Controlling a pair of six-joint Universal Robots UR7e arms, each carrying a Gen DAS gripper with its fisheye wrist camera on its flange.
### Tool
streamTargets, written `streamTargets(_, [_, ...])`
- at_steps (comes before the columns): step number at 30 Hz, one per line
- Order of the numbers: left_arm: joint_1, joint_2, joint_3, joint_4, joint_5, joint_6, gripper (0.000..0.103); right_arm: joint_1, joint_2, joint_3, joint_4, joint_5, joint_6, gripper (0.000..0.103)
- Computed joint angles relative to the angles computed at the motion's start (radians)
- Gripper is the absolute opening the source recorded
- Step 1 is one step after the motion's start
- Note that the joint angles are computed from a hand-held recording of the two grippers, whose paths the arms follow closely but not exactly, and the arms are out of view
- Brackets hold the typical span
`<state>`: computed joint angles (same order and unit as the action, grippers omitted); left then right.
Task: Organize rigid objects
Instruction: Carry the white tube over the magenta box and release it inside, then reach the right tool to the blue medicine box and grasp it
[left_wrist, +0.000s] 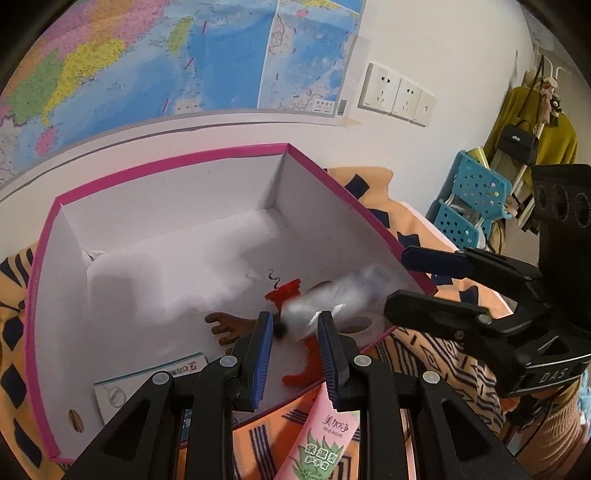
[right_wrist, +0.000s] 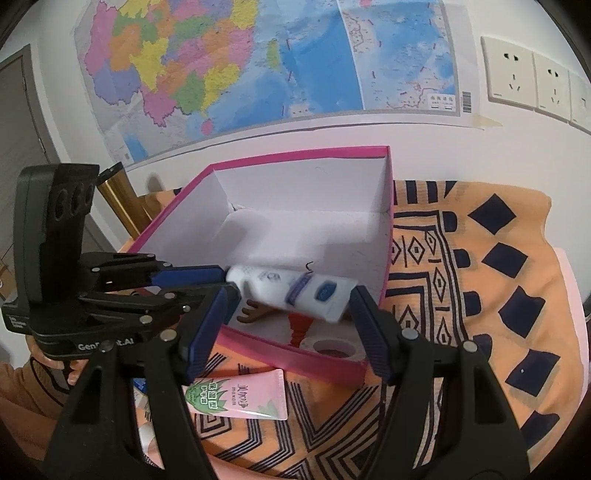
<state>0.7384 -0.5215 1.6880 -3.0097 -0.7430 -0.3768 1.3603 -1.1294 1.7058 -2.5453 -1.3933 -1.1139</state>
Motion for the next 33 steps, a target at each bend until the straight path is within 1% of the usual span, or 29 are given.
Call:
streamTargets(2, [-0.002,0.001,0.005,-0.007,0.011,-0.001,0.024,-0.005,-0.005,0.004,-0.009,0.01,0.007,0.071])
streamTargets(3, [-0.007,0.0,0.012,-0.015,0.023,0.001,0.026,-0.007,-0.008,0.005,-0.008,0.014,0.009,0.071])
streamTargets(6, [-0.024,-0.01,0.048,-0.062,0.05,0.015,0.028,-0.017,-0.021,0.012,-0.005,0.027,0.01,0.071])
streamTargets(8, [-0.037,-0.019,0.079,-0.106,0.064,0.026,0.034,-0.026,-0.034,0.02,0.004,0.041,0.009,0.071])
streamTargets(9, [-0.048,-0.03,0.106,-0.142,0.07,0.028,0.037,-0.03,-0.043,0.025,0.014,0.05,0.004,0.071])
streamTargets(11, [-0.063,-0.042,0.143,-0.192,0.084,0.032,0.039,-0.037,-0.057,0.037,0.024,0.064,-0.008,0.071])
streamTargets(14, [-0.089,-0.069,0.209,-0.244,0.11,0.014,0.042,-0.049,-0.086,0.061,0.063,0.084,-0.039,0.071])
streamTargets(17, [-0.109,-0.094,0.267,-0.277,0.133,-0.025,0.044,-0.057,-0.104,0.079,0.097,0.088,-0.068,0.071])
streamTargets(20, [-0.128,-0.119,0.326,-0.277,0.158,-0.092,0.045,-0.061,-0.116,0.104,0.126,0.074,-0.096,0.071])
streamTargets(23, [-0.138,-0.138,0.374,-0.218,0.177,-0.19,0.045,-0.061,-0.119,0.121,0.15,0.055,-0.119,0.071])
streamTargets(24, [-0.141,-0.148,0.396,-0.187,0.184,-0.238,0.045,-0.061,-0.119,0.128,0.159,0.047,-0.128,0.071])
streamTargets(27, [-0.147,-0.167,0.447,-0.15,0.183,-0.332,0.045,-0.054,-0.116,0.154,0.174,0.012,-0.158,0.071])
streamTargets(29, [-0.15,-0.179,0.478,-0.099,0.187,-0.418,0.045,-0.046,-0.107,0.165,0.181,-0.012,-0.169,0.071])
streamTargets(33, [-0.154,-0.198,0.525,-0.046,0.178,-0.525,0.045,-0.015,-0.071,0.178,0.191,-0.072,-0.182,0.071])
